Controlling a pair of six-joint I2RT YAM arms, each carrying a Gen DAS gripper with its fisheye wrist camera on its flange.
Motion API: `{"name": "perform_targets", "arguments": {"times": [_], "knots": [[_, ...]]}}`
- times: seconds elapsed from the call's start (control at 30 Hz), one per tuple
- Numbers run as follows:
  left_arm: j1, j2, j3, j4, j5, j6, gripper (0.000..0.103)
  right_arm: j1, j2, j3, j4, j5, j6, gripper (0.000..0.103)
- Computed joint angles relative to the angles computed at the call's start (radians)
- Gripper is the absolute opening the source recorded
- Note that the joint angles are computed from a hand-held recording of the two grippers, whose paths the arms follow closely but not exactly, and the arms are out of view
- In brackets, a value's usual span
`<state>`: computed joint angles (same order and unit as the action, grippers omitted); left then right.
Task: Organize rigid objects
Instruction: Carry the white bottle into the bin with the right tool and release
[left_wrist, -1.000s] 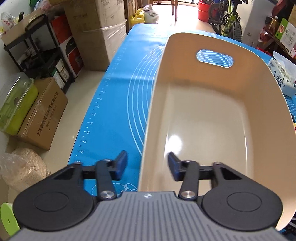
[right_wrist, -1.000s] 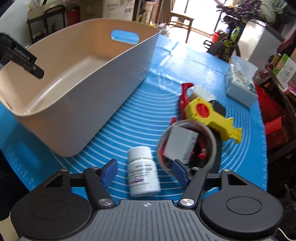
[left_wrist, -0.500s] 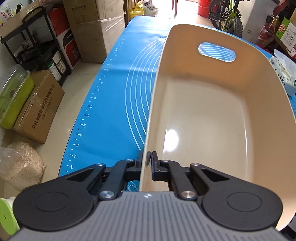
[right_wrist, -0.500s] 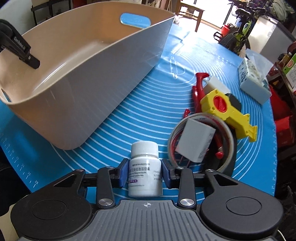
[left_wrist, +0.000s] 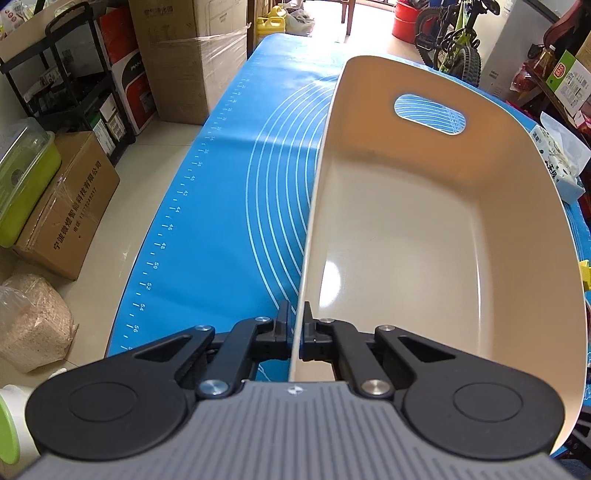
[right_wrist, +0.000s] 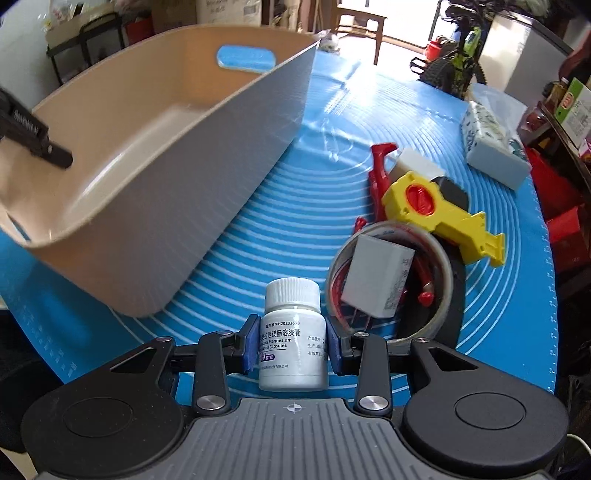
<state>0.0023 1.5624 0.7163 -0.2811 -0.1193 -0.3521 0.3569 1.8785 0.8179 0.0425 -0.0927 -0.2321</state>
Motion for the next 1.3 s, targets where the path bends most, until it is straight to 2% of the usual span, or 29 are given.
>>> {"name": "perform_targets", "arguments": {"times": [0.3, 0.53, 0.73, 0.93, 1.3], "knots": [[-0.004, -0.003, -0.007, 0.007, -0.001, 0.002, 0.004, -0.007, -0.129, 0.013, -0.011, 0.016, 0.064, 0.044], [-0.012, -0.002, -0.008, 0.005, -0.008, -0.009, 0.004, 0.035, -0.161, 0.156, -0.059, 0.01, 0.146, 0.044], [-0.029, 0.003, 0.005, -0.009, -0.027, -0.019, 0.004, 0.118, -0.086, 0.306, -0.086, 0.018, 0.174, 0.044], [-0.032, 0.004, 0.008, -0.015, -0.028, -0.028, 0.005, 0.215, 0.038, 0.428, -0.134, 0.072, 0.156, 0.044], [-0.03, 0.007, 0.014, -0.024, -0.026, -0.026, 0.005, 0.329, 0.269, 0.645, -0.336, 0.131, 0.15, 0.044]]}}
